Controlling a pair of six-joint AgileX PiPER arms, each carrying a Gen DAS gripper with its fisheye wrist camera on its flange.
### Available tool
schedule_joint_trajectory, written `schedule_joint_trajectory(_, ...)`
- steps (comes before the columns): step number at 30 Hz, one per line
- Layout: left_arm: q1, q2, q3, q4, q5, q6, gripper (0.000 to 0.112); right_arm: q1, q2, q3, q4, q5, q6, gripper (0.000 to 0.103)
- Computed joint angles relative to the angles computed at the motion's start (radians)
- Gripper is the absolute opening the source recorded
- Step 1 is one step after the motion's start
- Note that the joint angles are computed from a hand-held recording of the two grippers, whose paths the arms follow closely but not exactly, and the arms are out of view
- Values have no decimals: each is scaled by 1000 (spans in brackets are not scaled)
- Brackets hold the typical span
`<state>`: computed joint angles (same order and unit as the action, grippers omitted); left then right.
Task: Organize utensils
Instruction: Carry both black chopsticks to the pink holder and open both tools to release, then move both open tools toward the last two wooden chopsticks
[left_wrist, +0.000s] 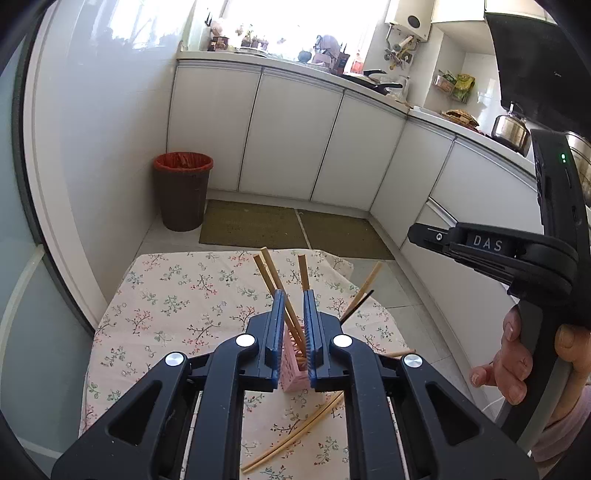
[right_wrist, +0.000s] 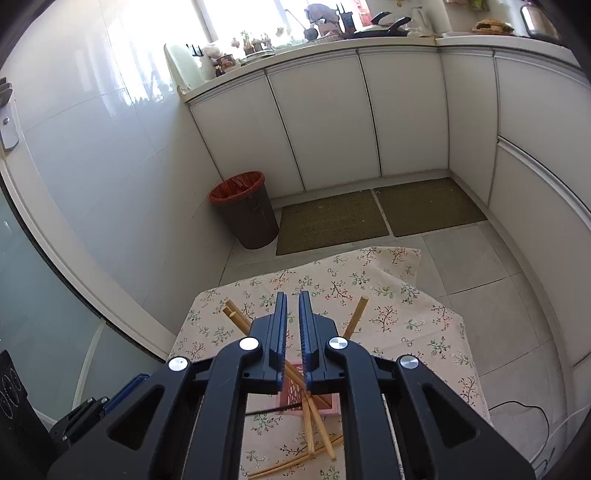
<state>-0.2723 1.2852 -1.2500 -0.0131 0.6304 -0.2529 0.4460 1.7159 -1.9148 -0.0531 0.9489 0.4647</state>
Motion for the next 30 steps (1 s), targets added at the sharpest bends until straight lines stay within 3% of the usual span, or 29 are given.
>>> schedule_joint_trajectory(8,-92,-60,-12,148,44,-150,14,87,-191,113,-188,37,58,12)
schedule_joint_trajectory(10,-138,-73,-20,209,69,-209,16,118,-236,156,-252,47,93,28)
schedule_joint_trajectory(14,-218,-100,-21,326,118,-315,25,180,-328,257,-366,65,161,33)
schedule_joint_trajectory(16,-256,-116,-17,374,142,-362,33,196,-364,294,-382,78,188,41)
schedule_joint_trajectory(20,-338,-145,-5,487,187,-457,54,219,-423,358,-408,99,224,51)
schedule_joint_trajectory(27,-473,-192,23,636,274,-580,61,266,-515,459,-463,134,323,66)
schedule_joint_trajectory(30,-524,-201,29,680,313,-624,68,301,-551,499,-519,146,386,79)
